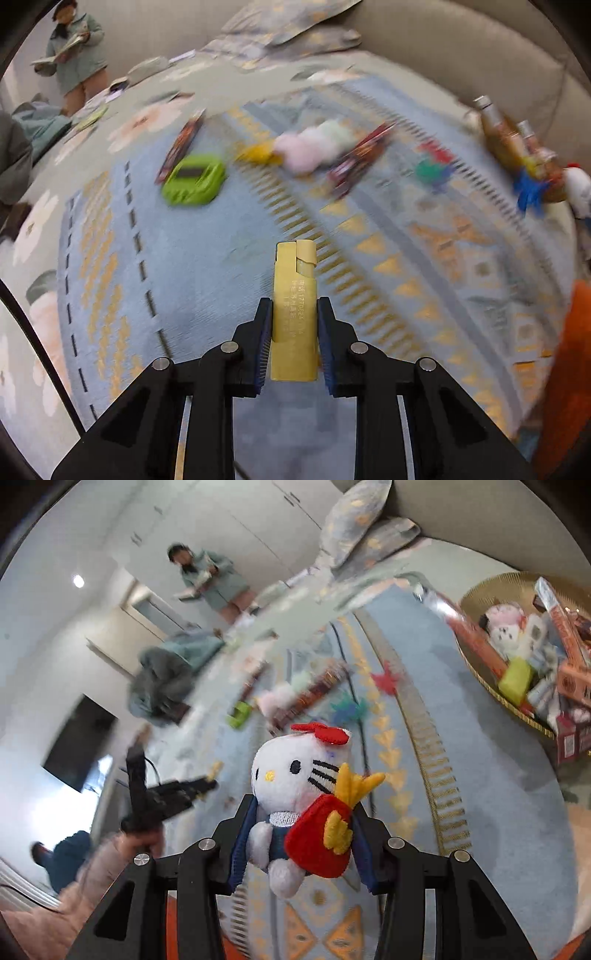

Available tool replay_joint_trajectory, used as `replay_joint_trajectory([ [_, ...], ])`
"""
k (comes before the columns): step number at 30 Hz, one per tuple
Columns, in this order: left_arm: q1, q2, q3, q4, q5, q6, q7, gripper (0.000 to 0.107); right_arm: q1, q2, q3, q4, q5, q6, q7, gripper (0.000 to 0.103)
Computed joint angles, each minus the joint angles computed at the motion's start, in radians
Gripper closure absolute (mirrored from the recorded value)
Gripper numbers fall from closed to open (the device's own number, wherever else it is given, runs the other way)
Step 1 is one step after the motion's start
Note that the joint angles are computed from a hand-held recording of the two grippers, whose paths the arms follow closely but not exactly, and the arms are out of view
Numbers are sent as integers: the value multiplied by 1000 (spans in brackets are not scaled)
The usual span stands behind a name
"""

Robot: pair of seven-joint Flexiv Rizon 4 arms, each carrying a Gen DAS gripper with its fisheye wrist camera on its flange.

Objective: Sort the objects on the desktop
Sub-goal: 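Carry both items over the gold basket and open both grippers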

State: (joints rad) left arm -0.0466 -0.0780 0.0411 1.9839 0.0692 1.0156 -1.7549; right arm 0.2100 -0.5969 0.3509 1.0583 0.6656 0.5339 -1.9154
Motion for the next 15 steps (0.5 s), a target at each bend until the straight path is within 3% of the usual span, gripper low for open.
replay_joint_trajectory([
  [4, -22, 4, -38, -27, -111, 65, 42, 86, 10, 21, -13, 8, -24, 43, -9, 56],
  [7, -43, -16, -51, -68, -131, 71, 29, 86, 31, 27, -38, 24, -80, 76, 22, 56],
  [10, -67, -38, -59, -114, -122, 72, 4, 86, -17, -28, -1, -42, -5, -32, 31, 55],
  [13, -80, -71, -68, -143, -149, 53, -10, 86, 114, -65, -121, -27, -308, -154, 183, 55],
  [15, -83, -84, -73, -140, -182, 49, 7, 86, 109, -66, -117, -7, -313, -257, 182, 56],
])
